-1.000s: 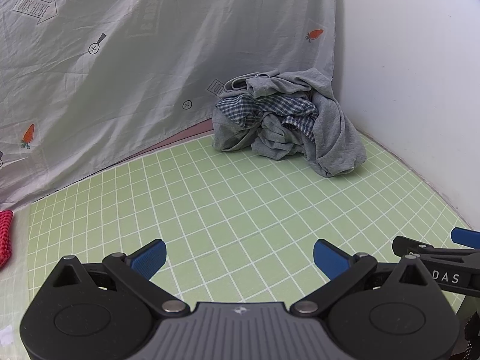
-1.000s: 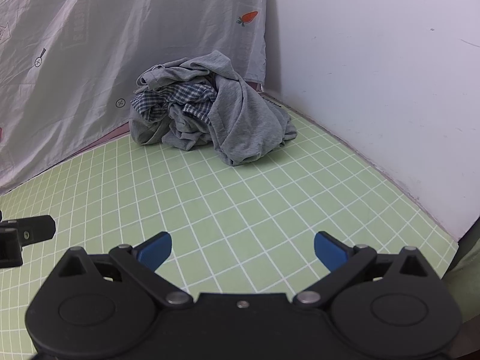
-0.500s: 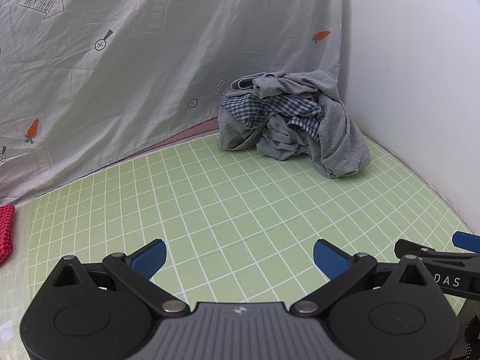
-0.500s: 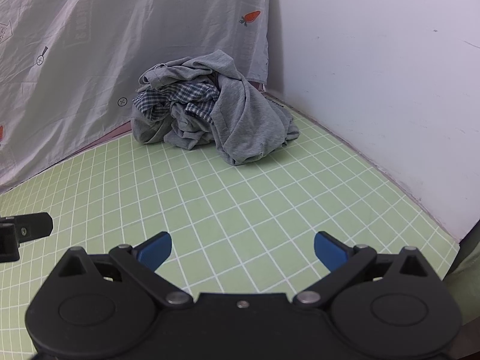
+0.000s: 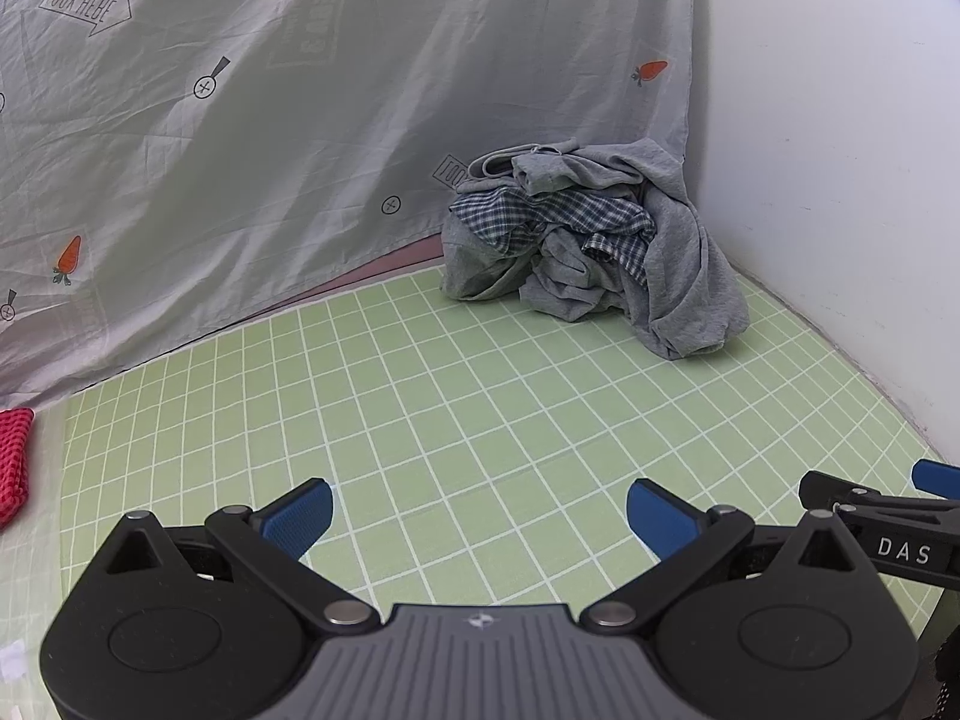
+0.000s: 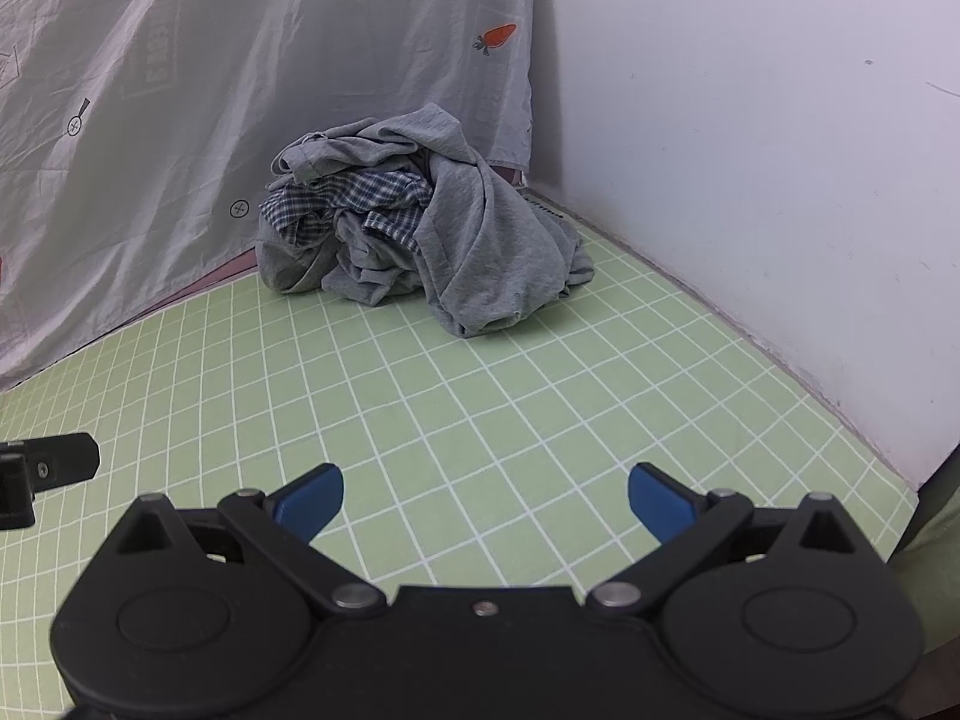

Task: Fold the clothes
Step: 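Reach the right tool into the grey sweatshirt and close on it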

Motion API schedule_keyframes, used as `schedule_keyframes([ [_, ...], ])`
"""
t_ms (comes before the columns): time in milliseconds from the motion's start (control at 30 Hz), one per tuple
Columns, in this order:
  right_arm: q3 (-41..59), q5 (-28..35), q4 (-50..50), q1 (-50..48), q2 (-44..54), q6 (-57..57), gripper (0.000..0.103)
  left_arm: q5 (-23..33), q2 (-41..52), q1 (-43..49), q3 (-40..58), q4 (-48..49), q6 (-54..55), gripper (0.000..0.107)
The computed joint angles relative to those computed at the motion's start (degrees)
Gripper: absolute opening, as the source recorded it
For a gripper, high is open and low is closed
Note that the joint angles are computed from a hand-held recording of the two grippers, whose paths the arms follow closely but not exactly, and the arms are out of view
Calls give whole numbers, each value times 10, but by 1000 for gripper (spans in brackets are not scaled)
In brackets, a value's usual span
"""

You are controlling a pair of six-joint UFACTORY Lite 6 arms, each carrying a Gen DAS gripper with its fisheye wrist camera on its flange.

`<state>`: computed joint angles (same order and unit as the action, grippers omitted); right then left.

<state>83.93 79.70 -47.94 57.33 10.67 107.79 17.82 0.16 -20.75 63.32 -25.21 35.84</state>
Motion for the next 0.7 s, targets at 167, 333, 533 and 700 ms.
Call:
schedule_keyframes([
  [167, -20, -25, -5, -27, -14, -8, 102, -1, 25, -5, 24, 55, -62, 103],
  [333, -48, -62, -12, -67, -32, -11, 102, 2, 65, -16, 75, 137, -149, 103],
  [533, -82, -162, -14, -172, -42, -21, 102, 22, 140, -33, 181, 277, -316, 103],
  [700, -53, -250, -16, -277, 2, -71, 102, 79, 264, -52, 349, 371, -446, 103],
])
